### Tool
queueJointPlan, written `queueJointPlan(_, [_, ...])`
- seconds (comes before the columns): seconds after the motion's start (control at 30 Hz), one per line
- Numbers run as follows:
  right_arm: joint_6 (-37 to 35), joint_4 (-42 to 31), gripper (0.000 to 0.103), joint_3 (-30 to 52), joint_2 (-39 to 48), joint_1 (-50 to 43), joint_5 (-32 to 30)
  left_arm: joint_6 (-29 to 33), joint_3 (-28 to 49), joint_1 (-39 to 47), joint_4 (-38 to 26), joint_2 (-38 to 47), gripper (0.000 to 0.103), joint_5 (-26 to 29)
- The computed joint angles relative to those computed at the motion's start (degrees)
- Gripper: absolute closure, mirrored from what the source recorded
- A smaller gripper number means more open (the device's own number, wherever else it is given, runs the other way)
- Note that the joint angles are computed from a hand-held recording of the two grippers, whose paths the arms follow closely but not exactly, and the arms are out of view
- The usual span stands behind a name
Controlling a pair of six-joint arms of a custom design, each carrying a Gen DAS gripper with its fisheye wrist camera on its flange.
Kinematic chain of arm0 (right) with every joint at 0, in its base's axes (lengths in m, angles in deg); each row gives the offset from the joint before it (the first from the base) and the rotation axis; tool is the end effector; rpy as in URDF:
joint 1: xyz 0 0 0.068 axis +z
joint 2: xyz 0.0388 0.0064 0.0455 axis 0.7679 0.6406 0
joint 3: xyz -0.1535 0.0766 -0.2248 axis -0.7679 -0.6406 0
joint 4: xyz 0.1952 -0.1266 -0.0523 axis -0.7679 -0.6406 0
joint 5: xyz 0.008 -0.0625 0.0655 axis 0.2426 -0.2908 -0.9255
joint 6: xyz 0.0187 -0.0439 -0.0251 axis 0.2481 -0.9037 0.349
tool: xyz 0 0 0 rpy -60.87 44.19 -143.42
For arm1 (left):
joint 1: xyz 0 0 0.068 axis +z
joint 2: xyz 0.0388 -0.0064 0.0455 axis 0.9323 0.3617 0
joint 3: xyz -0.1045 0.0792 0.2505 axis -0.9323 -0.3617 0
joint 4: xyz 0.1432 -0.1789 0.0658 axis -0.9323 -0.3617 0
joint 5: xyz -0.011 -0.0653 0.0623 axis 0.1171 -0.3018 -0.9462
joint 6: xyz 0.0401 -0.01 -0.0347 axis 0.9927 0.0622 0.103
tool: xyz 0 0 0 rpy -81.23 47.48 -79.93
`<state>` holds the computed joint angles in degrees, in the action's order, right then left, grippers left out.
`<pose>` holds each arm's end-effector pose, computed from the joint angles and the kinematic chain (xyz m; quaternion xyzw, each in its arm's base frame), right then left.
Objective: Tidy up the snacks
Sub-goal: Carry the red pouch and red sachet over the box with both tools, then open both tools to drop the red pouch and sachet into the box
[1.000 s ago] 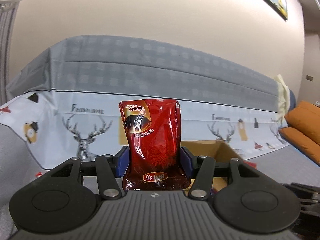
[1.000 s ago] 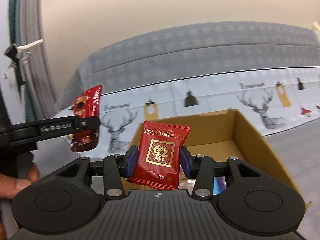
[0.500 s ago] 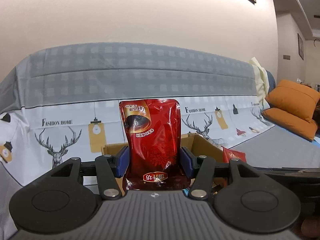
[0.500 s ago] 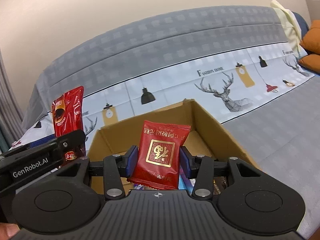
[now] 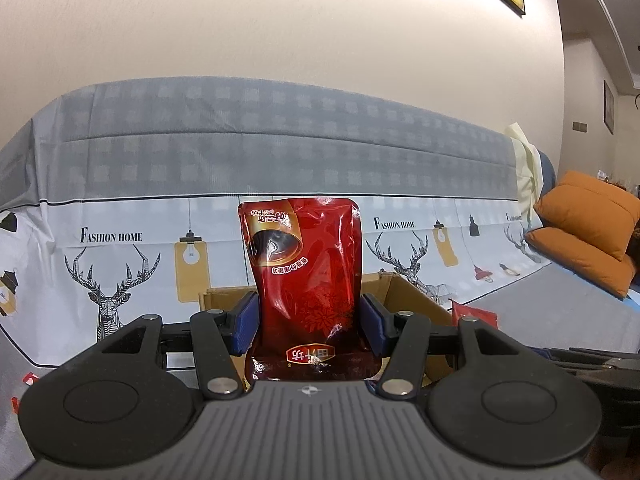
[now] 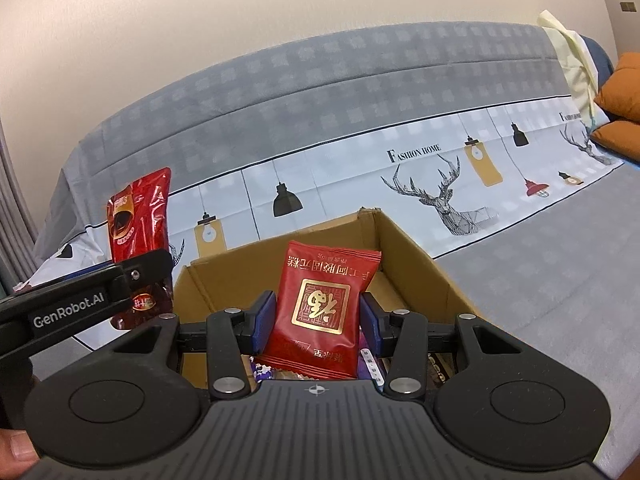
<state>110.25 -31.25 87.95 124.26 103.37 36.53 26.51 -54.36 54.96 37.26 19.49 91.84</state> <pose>0.1057 0.0902 0.1307 0.2306 0.7923 0.0200 0.5644 0.2152 -0.0657 0.1626 0.2149 0.7722 -0.2006 0.5632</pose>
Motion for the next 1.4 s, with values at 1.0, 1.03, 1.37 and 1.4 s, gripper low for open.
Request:
queueJointPlan(1.0, [1.3,-4.8,0.055,3.4,2.6,2.8,3.4,-1.7,2.1,-1.5,0.2,2.7,0.044,-1.5])
queueJointPlan(1.03, [1.4,-4.9,0.055,3.4,2.6,2.9,3.5,-1.8,2.1,-1.5,0.3,2.7,0.044,-1.5])
queueJointPlan(1.37, [2.8,-6.7,0.055,4.6,4.0,4.2,4.6,-2.4,1.9,-1.2,0.3,2.5,0.044,-1.2])
queueJointPlan(1.4, [2.8,-6.8,0.055,4.7,4.0,4.2,4.6,-2.4,1.9,-1.3,0.3,2.5,0.044,-1.2])
